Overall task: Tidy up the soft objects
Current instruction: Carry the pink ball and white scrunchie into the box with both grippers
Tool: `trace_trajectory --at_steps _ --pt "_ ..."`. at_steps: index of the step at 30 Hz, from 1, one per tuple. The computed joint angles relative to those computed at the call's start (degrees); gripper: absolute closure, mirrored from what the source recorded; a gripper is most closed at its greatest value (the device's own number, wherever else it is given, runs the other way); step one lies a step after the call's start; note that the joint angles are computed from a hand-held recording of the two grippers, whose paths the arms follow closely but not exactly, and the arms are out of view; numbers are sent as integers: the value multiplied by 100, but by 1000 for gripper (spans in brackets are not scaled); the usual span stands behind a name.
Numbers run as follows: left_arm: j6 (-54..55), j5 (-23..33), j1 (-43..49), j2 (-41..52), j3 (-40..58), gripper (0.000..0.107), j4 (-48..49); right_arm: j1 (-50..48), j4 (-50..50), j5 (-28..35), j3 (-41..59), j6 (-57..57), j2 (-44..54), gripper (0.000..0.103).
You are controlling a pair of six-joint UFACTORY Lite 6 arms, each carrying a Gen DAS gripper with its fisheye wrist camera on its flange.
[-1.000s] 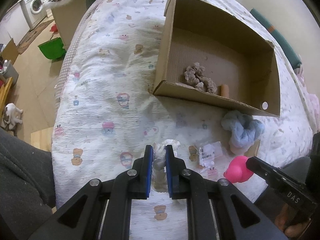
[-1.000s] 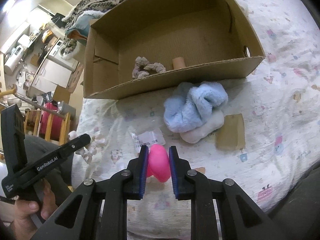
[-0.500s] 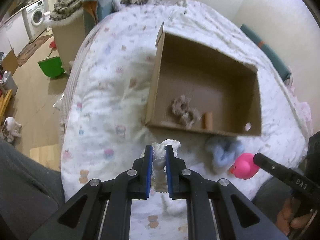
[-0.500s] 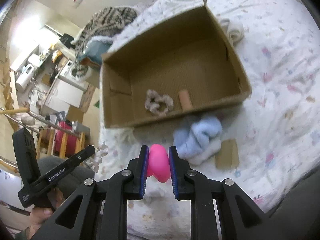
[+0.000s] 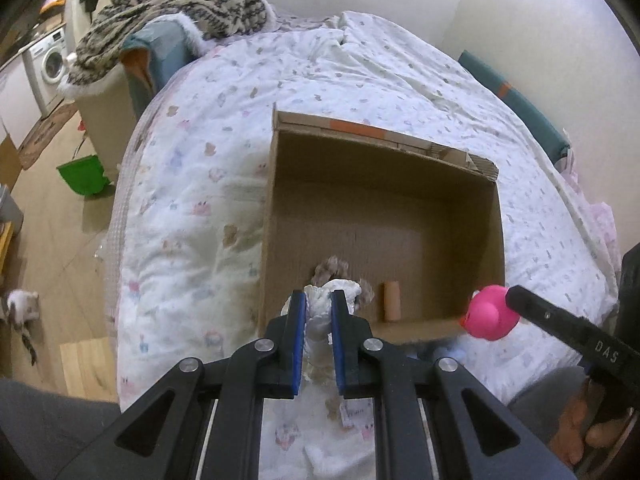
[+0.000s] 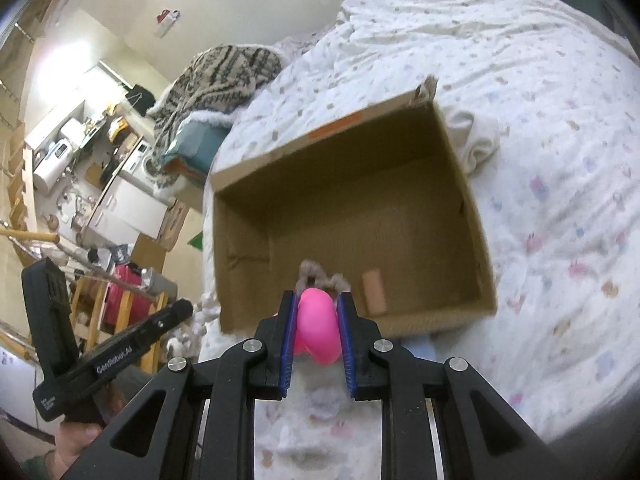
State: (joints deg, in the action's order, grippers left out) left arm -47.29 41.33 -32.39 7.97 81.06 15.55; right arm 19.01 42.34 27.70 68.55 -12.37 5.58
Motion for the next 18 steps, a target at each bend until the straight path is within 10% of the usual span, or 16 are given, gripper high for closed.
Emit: trace_trajectory --at_steps 18 --pt "28 -469 -9 1837 1012 95 197 -381 568 -472 347 -757 1313 81"
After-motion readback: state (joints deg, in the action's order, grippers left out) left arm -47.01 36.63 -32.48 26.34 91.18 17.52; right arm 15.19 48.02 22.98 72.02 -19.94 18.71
